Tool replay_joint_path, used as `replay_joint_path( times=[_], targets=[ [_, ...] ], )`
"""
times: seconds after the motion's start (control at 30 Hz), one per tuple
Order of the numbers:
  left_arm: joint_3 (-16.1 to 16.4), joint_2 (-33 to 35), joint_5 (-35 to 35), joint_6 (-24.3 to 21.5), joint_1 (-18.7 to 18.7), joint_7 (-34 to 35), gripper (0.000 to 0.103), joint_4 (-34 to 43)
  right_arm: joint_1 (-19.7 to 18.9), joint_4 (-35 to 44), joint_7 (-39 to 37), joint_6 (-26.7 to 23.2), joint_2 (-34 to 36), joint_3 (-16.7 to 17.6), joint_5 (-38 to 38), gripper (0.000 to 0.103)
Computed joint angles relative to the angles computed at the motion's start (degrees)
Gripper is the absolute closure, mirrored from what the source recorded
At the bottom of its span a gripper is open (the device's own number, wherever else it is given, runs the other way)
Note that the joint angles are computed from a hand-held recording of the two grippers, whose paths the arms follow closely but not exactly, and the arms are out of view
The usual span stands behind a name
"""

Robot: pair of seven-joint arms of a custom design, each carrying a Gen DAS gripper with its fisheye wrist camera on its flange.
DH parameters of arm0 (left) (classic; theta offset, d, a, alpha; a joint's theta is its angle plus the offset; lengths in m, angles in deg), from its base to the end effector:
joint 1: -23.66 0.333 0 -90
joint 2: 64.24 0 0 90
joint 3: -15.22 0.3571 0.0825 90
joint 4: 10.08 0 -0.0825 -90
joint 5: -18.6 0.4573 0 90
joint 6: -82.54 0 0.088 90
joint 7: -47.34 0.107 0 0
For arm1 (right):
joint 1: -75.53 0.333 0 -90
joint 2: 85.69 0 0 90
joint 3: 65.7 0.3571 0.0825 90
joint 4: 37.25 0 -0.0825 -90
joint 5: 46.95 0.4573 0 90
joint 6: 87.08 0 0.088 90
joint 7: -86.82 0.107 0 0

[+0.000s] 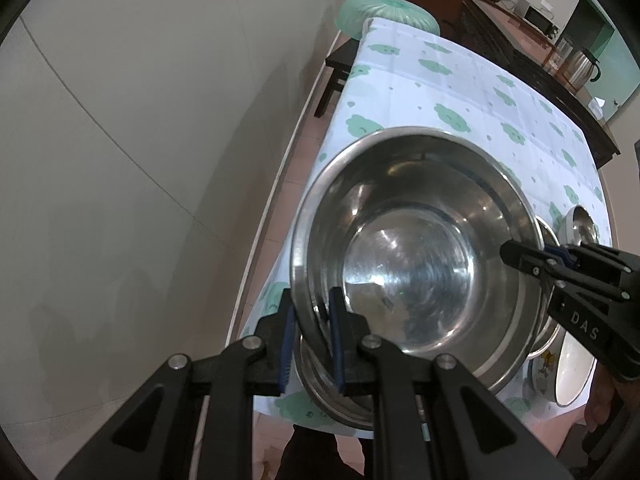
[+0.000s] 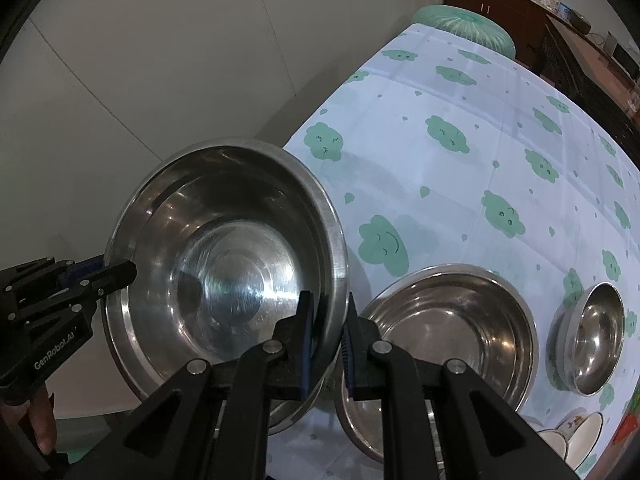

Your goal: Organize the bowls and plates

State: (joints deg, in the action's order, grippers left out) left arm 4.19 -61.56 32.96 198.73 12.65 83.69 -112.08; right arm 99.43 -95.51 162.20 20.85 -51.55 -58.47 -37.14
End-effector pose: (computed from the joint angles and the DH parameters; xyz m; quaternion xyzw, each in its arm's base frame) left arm 0.6274 -0.2363 0.5647 -0.8412 0.5193 -0.0853 0.1243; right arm 0.7317 0.4160 0.5705 -0.8993 0.3984 0.0122 0.1802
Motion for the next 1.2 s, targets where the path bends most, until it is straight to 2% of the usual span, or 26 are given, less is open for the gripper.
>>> replay_joint_path(
  times=[0.43, 1.2],
  targets=[
    [-0.23, -1.7, -1.07, 1.07, 0.12, 1.2, 0.09, -2.88, 0.11, -7.38, 0.52, 1.95, -4.6, 0.19, -0.24, 0.088],
    [-0.52, -3.97, -3.89, 2.59, 0.41, 4.52, 0.09, -6.96, 0.31, -15.05, 1.6, 2.92, -9.04, 0.32, -1.44, 0.087]
  ],
)
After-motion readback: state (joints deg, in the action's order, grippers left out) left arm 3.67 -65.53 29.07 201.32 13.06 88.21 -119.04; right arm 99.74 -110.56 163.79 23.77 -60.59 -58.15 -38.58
